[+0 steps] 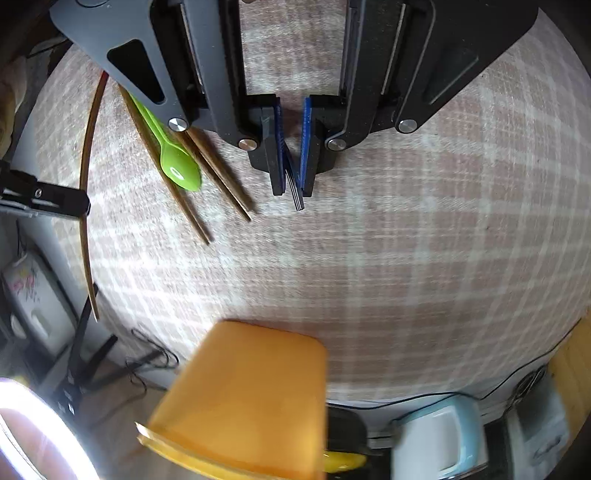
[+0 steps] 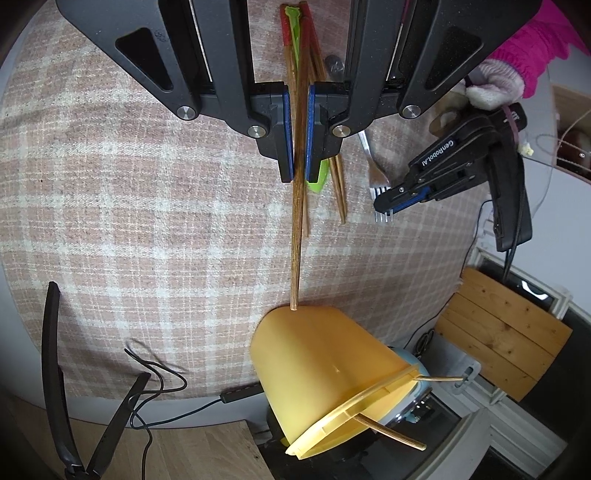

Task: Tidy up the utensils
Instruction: 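Lift the metal fork and chopsticks with both tools toward the yellow bin, then carry the metal fork and chopsticks with both tools over the yellow bin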

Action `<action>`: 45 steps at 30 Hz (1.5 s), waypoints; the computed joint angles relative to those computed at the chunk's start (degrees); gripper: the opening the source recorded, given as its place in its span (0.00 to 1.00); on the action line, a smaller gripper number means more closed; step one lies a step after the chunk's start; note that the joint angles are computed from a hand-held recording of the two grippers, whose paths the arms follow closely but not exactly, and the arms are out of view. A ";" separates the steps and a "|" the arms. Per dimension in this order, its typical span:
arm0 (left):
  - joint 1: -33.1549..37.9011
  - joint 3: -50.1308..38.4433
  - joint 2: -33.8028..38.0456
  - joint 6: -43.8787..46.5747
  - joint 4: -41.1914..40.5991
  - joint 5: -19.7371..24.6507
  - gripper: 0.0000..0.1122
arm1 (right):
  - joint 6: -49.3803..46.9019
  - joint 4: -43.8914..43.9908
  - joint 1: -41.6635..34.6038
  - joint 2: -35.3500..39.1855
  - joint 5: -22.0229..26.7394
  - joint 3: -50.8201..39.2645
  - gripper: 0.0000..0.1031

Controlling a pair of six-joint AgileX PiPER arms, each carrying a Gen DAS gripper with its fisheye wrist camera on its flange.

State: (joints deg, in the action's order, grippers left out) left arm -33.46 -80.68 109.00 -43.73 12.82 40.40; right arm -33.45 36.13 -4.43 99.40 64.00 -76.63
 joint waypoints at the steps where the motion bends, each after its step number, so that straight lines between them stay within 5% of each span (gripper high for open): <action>1: -0.22 -1.63 1.05 0.44 -0.19 1.57 0.05 | -0.01 -0.10 -0.01 0.02 -0.07 -0.03 0.05; 7: -0.89 -5.66 3.99 2.24 -0.77 5.51 0.05 | -0.21 -0.31 0.02 0.17 -0.16 -0.34 0.05; 18: -1.21 1.77 -2.39 -1.80 -1.75 -1.38 0.03 | -0.80 -0.37 0.24 -0.08 -1.18 0.14 0.05; 45: -3.64 3.31 -16.13 -10.90 12.56 -1.03 0.00 | -4.21 1.33 -0.14 -9.39 -5.25 1.83 0.05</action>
